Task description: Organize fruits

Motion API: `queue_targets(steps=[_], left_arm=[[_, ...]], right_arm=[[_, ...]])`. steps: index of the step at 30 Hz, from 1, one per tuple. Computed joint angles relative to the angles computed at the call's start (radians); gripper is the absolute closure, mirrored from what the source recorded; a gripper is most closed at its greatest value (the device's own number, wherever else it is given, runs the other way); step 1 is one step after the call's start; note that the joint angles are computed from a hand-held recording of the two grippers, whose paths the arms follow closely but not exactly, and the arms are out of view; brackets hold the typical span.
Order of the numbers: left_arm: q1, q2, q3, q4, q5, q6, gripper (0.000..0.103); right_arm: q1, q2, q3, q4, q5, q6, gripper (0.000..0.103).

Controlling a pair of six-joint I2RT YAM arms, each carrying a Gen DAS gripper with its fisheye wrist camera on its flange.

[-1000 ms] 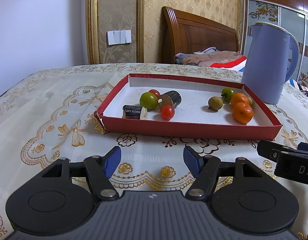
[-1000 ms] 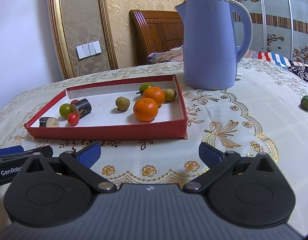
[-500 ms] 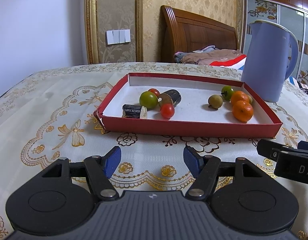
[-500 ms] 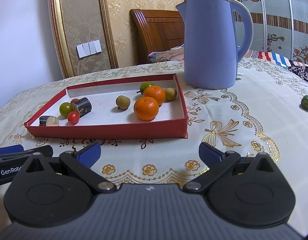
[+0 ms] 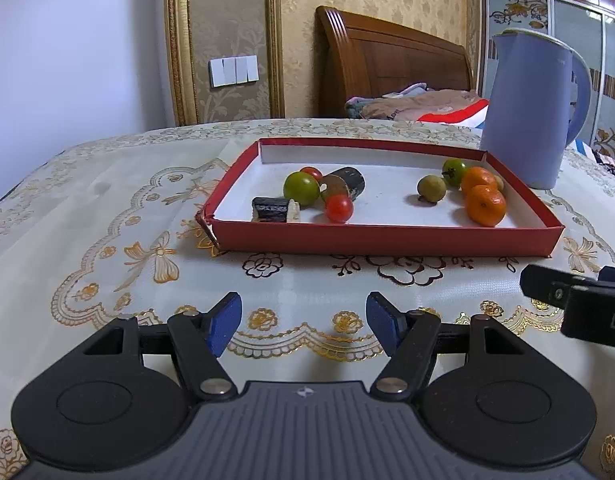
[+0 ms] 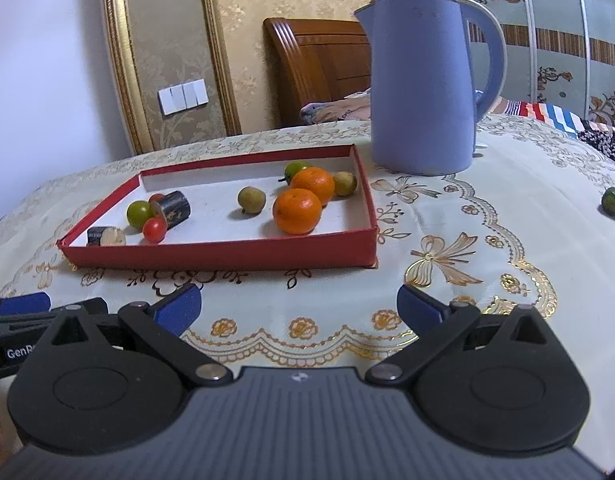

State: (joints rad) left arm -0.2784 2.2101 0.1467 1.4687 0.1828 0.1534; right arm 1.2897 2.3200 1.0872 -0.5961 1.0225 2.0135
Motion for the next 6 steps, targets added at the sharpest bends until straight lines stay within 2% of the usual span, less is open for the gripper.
queue_targets(steps=[3, 6], left_arm=[[0.001, 0.019, -0.007, 0.026, -0.013, 0.008, 0.035], [0.019, -0.007, 0.007, -0.065, 0.019, 0.04, 0.035]], right_arm=[[0.009, -0.011, -0.016, 0.038, -0.025, -0.022, 0.0], [0.02, -0.004, 0.0, 0.032, -0.065, -0.038, 0.0]])
